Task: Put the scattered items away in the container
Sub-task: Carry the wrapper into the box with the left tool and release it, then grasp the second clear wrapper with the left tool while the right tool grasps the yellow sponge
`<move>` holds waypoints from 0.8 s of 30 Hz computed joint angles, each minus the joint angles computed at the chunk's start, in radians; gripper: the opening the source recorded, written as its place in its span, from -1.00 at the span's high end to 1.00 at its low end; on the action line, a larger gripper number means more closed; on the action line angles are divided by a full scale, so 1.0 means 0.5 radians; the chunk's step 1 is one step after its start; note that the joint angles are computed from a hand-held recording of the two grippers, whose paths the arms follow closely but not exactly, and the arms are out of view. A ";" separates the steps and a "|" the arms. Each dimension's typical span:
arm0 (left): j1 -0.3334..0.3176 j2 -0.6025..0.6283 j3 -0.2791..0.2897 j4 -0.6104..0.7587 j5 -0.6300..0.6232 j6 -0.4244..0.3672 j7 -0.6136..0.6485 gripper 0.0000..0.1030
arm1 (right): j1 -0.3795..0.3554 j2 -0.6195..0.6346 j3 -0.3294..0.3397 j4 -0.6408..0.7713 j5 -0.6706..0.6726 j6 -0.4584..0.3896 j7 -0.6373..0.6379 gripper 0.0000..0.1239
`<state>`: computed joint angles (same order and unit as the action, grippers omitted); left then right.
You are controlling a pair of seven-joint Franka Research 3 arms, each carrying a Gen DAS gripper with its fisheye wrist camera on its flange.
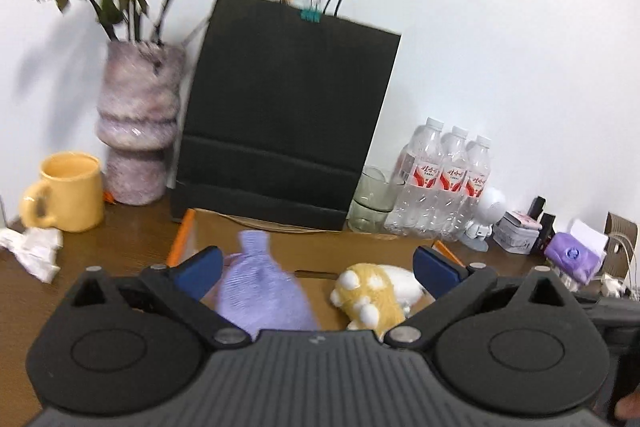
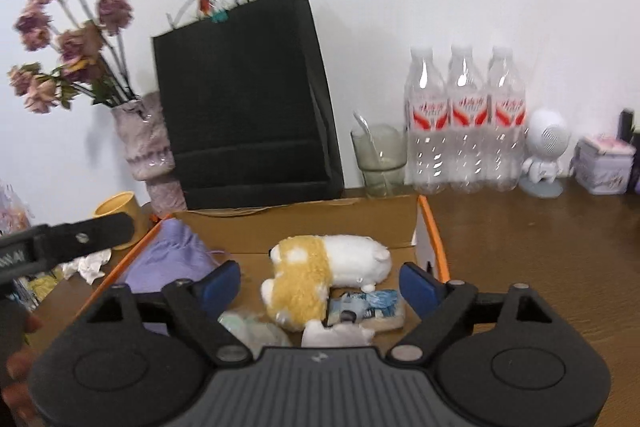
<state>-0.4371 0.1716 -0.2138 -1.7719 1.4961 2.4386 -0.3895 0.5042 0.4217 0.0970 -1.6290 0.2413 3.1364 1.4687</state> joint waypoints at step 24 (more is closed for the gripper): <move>-0.118 0.123 -0.069 -0.108 -0.694 -0.237 0.554 -1.00 | 0.224 -0.137 -0.187 -0.403 -0.530 -0.207 0.399 0.52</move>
<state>-0.4959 0.2330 -0.2484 -1.8257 1.1492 2.3203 -0.1126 0.6160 0.3530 0.0033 -1.8303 -0.0239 3.0331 1.6681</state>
